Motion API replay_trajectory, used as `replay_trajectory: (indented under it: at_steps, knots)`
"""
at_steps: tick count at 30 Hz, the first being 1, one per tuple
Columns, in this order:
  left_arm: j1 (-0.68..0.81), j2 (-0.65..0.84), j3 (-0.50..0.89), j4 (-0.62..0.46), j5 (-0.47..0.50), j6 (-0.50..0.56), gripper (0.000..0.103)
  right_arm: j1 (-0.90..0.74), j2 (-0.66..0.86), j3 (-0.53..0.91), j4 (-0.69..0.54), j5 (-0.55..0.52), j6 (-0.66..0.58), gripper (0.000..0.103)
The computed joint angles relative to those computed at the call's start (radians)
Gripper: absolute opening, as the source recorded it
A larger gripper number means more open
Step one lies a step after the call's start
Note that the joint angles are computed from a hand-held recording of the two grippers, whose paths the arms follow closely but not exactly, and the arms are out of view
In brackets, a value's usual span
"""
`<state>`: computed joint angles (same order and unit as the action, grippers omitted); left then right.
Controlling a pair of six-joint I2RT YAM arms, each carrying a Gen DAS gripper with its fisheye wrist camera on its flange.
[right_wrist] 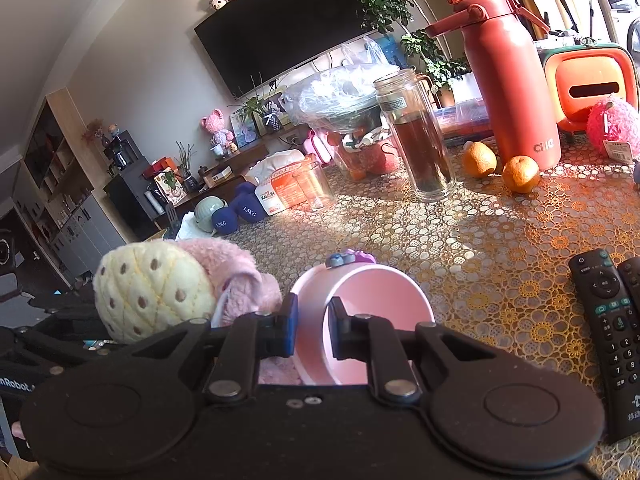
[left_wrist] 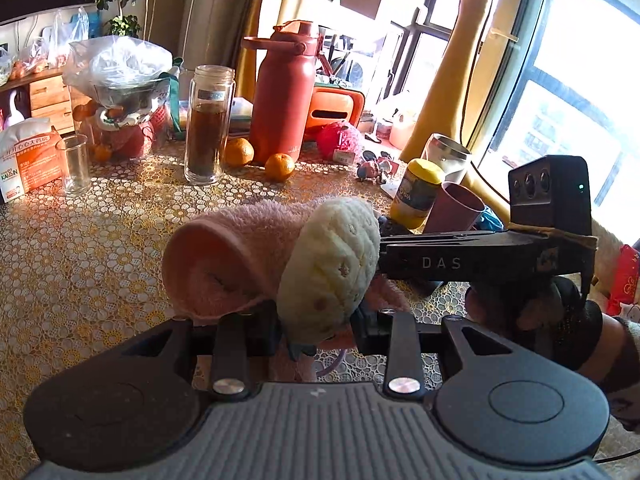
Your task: Organize objects
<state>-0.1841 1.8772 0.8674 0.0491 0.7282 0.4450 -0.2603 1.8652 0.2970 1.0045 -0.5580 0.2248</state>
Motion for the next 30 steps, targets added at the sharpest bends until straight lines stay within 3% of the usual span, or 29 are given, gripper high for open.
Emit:
replay_trajectory:
  at_steps: [30]
  knots:
    - [0.011,0.153,0.14,-0.009,-0.122,-0.01,0.033,-0.007,-0.003,0.022,-0.033,-0.005,-0.018,0.016]
